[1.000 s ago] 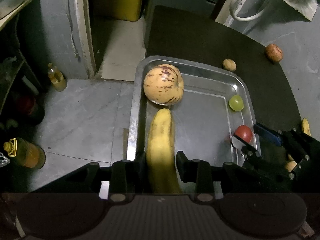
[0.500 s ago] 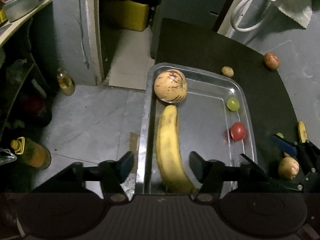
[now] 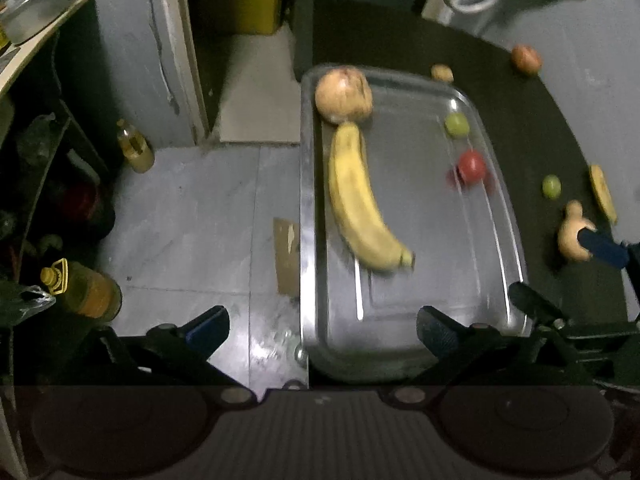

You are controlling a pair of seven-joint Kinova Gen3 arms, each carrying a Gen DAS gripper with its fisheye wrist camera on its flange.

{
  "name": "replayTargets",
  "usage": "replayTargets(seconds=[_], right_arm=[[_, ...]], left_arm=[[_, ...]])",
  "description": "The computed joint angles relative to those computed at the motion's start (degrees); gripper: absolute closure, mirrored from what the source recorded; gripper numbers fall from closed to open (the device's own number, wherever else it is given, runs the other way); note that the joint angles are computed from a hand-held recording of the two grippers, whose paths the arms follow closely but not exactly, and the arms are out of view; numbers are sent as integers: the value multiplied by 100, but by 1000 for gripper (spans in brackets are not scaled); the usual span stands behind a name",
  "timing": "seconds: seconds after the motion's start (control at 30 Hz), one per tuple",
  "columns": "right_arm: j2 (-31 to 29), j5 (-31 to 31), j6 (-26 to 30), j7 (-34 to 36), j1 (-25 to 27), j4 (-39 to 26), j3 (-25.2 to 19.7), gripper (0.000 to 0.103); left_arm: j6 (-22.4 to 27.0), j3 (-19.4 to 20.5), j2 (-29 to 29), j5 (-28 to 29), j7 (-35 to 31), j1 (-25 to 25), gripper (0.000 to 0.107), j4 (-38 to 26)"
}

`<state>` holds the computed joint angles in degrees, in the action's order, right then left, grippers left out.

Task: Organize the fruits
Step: 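Move both tools away from the tray toward the remaining fruit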

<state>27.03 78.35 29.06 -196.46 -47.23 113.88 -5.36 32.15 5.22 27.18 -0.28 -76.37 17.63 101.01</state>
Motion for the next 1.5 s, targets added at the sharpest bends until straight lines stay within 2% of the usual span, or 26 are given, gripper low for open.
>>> replayTargets(seconds=[0.17, 0.43, 0.7, 1.0, 1.1, 1.33, 1.5], right_arm=[[-187, -209, 40, -129, -43, 299, -60, 1], [-499, -770, 517, -667, -211, 762, -156, 1], [-641, -1451, 1590, -1821, -592, 1165, -369, 1], [-585, -2105, 2412, -3197, -918, 1413, -542, 1], [-536, -2199, 2523, -3685, -976, 1503, -554, 1], [-401, -2254, 2541, -4289, -987, 1595, -554, 1], [-270, -2004, 2475, -4753, -995, 1678, -480, 1]], left_arm=[[261, 81, 31, -19, -90, 56, 5, -27], [633, 194, 159, -134, -371, 291, 5, -325], [910, 421, 396, -110, -976, 500, 5, -767], [1335, 590, 792, 35, -1766, 809, 5, -1477], [1397, 607, 890, 86, -1932, 929, 5, -1670], [1427, 615, 1117, 178, -2141, 1198, 5, -1955], [1439, 522, 1280, 182, -1998, 1379, 5, -2178]])
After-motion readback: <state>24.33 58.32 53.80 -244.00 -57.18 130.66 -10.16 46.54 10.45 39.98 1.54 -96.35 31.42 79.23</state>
